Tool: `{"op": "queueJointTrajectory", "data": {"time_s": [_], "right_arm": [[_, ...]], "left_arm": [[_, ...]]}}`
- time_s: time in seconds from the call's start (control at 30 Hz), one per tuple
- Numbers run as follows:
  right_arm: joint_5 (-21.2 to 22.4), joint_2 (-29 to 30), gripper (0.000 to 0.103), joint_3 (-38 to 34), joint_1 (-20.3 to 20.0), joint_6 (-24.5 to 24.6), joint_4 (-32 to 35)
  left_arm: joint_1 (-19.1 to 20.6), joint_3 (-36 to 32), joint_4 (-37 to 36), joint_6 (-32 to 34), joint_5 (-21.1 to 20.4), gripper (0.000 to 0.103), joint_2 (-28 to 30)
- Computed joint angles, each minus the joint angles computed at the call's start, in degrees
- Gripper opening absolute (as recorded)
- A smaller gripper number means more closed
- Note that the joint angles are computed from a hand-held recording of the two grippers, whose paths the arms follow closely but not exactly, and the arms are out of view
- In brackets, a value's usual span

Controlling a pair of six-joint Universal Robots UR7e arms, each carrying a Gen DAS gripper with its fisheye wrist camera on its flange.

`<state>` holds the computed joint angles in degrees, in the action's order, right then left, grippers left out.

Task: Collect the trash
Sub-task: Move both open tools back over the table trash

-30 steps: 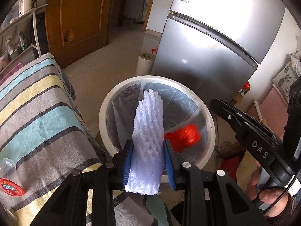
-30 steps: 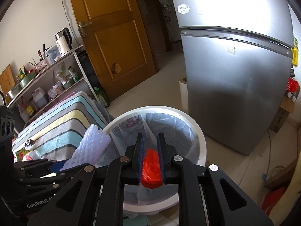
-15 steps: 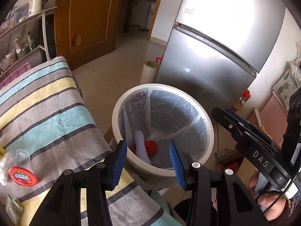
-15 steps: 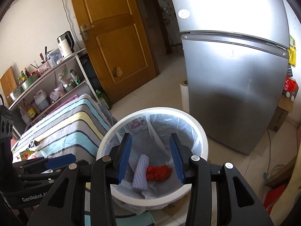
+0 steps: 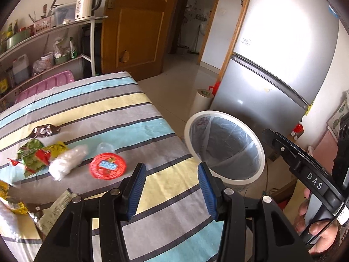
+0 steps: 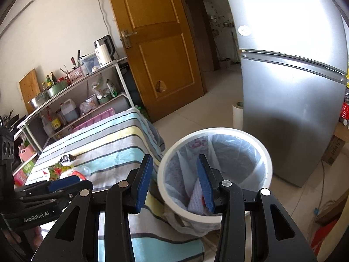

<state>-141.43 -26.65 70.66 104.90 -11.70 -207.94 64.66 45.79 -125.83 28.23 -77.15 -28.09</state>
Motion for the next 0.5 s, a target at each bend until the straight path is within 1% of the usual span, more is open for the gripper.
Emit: {"op": "queueJointTrajectory", "data": {"time_s": [0.07,0.17,0.27,0.37,0.43,0.5], "right_arm": [[1.87,0.66,0.043,-1.13,0.32,1.32,2.28],[3.84,2.62,0.044,-4.31,0.84,0.86,5.11],[5.59,4.62,0.046,-7.86,1.21,1.18,9.31],[8.42,6.28,0.050,-11.08,1.26,2.38,13.86],[9.48,7.63,0.051,-13.64,1.24,2.61,16.56],[10.10,9.23,0.051,-16.96,1.22,3.67,21.00]], "left_arm": [[0.63,0.81,-1.60,-0.31,0.98,0.050,-1.23],[1.40,2.04,-4.85,-0.38,3.15,0.051,-2.89],[2.70,0.05,-4.27,-1.76,3.05,0.053,-3.40],[3.79,-0.98,-5.41,-1.89,5.14,0.057,-4.13],[4.72,-3.34,-4.17,-3.68,5.67,0.057,-3.84],[5.43,-5.03,-4.04,-4.54,7.44,0.057,-3.70]]}}
